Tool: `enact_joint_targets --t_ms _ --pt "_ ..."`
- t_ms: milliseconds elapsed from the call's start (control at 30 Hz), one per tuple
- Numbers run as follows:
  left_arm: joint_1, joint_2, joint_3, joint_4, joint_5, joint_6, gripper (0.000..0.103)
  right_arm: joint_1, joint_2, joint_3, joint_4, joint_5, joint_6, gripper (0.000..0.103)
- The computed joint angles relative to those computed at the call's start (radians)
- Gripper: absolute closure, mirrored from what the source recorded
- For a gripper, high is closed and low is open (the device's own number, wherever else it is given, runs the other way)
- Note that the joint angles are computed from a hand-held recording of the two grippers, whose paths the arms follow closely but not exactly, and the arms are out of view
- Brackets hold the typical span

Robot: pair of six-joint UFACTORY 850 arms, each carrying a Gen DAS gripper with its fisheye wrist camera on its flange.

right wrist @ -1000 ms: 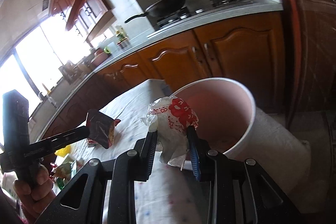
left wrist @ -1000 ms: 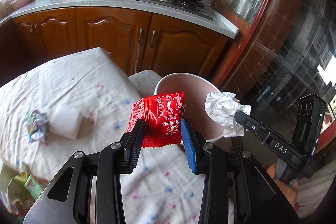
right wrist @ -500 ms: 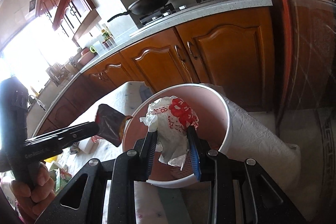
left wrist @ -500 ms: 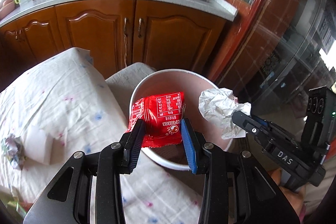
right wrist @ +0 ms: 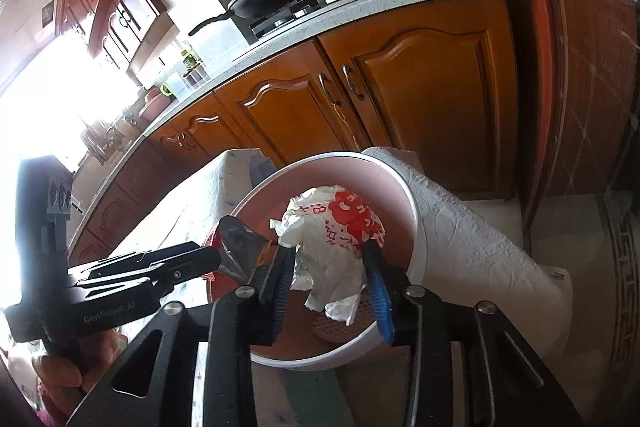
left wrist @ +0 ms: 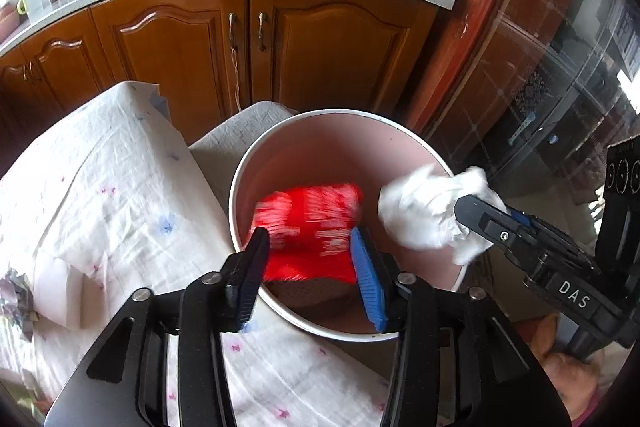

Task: Collect trash
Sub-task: 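Carry both items over the pink bin and open both grippers to release, then move both tools back toward the crumpled paper and white sponge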

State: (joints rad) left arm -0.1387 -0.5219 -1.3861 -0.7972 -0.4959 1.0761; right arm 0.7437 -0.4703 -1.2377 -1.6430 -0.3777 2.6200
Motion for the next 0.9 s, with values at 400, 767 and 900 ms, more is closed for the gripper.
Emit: enact_joint_targets --t_ms 400,767,900 --pt "0.056 0.014 0.020 -0.086 -0.035 0.026 0.048 0.022 0.026 0.025 -0.084 -0.044 0.109 0.046" --pt "0.157 0.080 0.115 -0.233 -0.025 0.119 0.045 0.067 0.015 -0.001 -0.167 -0.070 0.182 0.017" --pt "0.211 0.110 0.161 -0.324 -0.022 0.184 0.043 0.092 -0.004 -0.025 -0.209 -0.084 0.212 0.012"
